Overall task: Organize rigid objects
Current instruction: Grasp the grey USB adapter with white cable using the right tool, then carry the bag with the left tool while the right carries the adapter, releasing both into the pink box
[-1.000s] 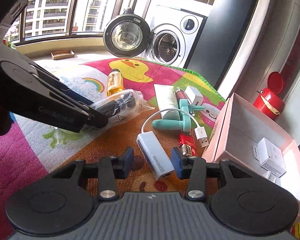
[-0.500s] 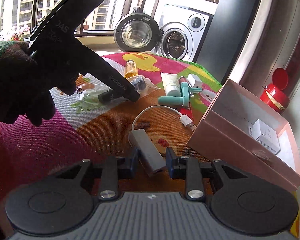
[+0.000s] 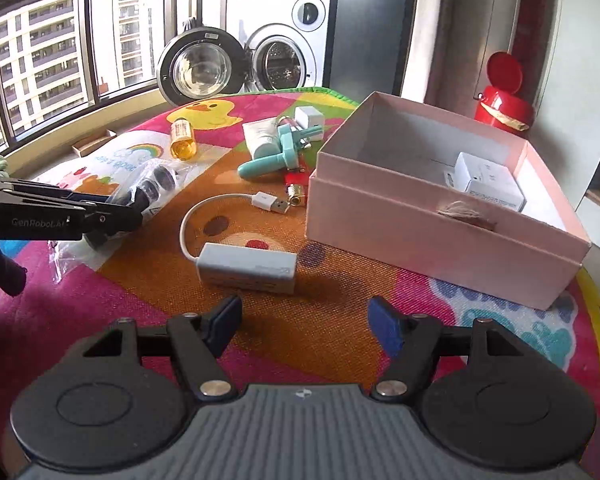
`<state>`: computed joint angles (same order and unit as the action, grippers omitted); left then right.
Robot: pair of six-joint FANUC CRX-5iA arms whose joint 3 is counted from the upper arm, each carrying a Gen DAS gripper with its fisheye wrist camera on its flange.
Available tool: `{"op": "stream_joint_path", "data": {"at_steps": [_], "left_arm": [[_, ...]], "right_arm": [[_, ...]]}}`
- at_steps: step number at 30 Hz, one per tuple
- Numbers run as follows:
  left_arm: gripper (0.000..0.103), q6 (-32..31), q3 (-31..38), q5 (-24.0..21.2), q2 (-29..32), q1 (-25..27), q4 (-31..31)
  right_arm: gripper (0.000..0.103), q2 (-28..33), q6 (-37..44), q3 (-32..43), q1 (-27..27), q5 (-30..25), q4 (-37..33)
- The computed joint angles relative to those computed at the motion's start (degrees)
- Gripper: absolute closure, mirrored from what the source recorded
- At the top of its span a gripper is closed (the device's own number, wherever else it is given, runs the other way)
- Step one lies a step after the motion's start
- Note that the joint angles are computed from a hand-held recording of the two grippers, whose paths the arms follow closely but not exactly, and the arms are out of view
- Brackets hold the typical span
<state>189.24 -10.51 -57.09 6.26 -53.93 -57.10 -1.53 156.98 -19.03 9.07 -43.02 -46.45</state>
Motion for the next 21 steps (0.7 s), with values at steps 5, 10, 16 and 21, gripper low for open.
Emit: {"op": "stream_joint_path", "data": {"at_steps": [5, 10, 16, 21], "left_arm": [[0.076, 0.0, 0.2, -0.2, 0.1, 0.0, -0.2], [0.076, 1.5, -0.1, 0.0, 0.2, -0.3, -0.9], [0.077, 1.5, 0.1, -0.2, 0.4, -0.4, -1.0], [0.079, -1.3, 1.4, -1.5, 1.2, -1.4, -0.1]], "right_arm": [[0.029, -0.9, -0.4, -1.8, 3.1, 3.5, -0.5], [0.029, -0.1, -3.1, -0.9, 4.6, 4.5, -0.1], [0.043, -1.0, 1.4, -1.8, 4.8, 4.6, -1.5], [0.044, -2.1, 0.5, -1.5, 3.4, 1.3, -0.1]]}}
